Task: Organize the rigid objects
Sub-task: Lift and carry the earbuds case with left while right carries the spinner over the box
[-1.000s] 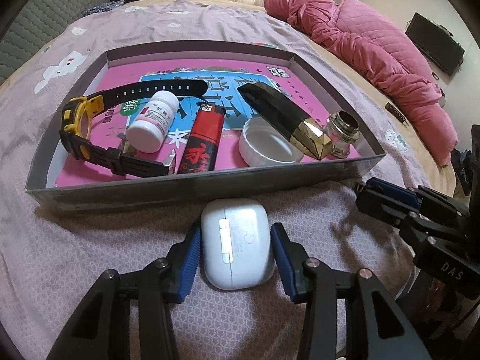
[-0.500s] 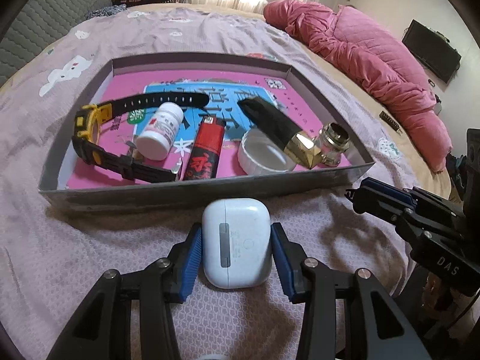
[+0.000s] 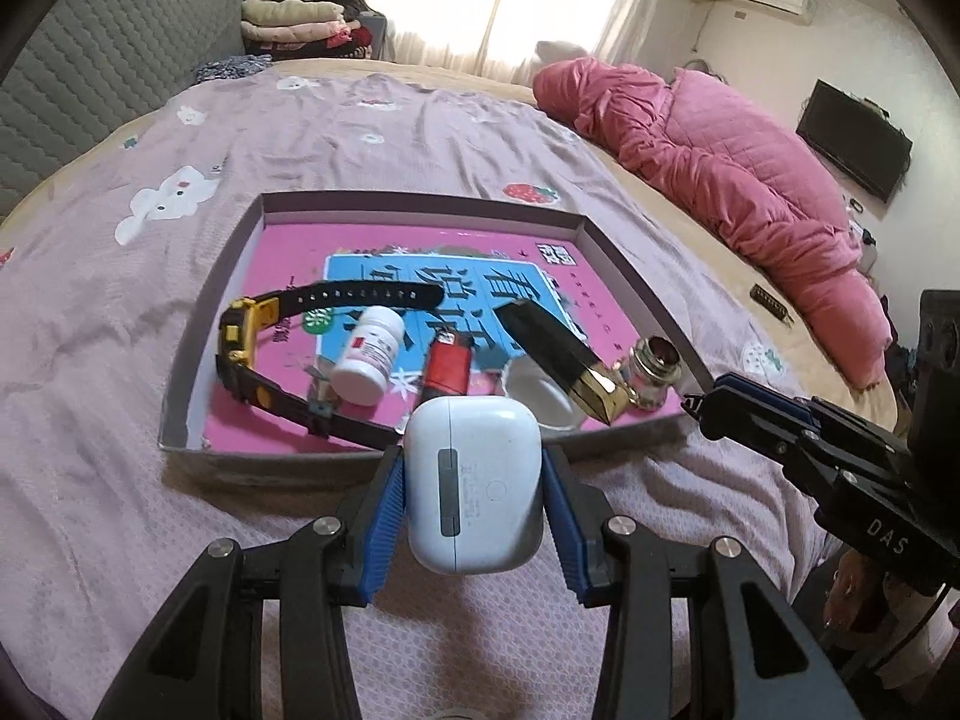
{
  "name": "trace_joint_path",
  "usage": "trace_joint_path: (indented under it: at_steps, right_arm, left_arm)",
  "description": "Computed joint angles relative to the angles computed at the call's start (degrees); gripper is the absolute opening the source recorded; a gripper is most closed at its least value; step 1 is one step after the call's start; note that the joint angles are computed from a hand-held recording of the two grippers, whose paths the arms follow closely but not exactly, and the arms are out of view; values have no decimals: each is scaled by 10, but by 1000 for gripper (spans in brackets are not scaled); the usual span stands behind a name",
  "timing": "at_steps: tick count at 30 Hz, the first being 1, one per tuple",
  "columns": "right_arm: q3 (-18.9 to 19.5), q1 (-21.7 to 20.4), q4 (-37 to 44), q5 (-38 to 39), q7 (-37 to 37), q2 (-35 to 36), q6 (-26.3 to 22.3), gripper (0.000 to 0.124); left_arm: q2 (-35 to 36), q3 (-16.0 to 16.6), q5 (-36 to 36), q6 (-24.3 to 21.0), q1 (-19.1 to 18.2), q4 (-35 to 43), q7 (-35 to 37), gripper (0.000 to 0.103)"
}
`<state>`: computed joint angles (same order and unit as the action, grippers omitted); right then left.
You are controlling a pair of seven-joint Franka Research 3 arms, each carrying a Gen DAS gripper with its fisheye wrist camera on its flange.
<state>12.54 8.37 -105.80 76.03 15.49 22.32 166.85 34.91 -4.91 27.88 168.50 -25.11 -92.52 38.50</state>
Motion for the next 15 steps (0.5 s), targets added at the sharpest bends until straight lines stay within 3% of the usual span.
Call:
trace_joint_path:
  at_steps: [15]
  right_arm:
    - [14,-3,64,-54,49,54,21,23]
  left_arm:
    - [47,3,-14,-7,8,67,11,44]
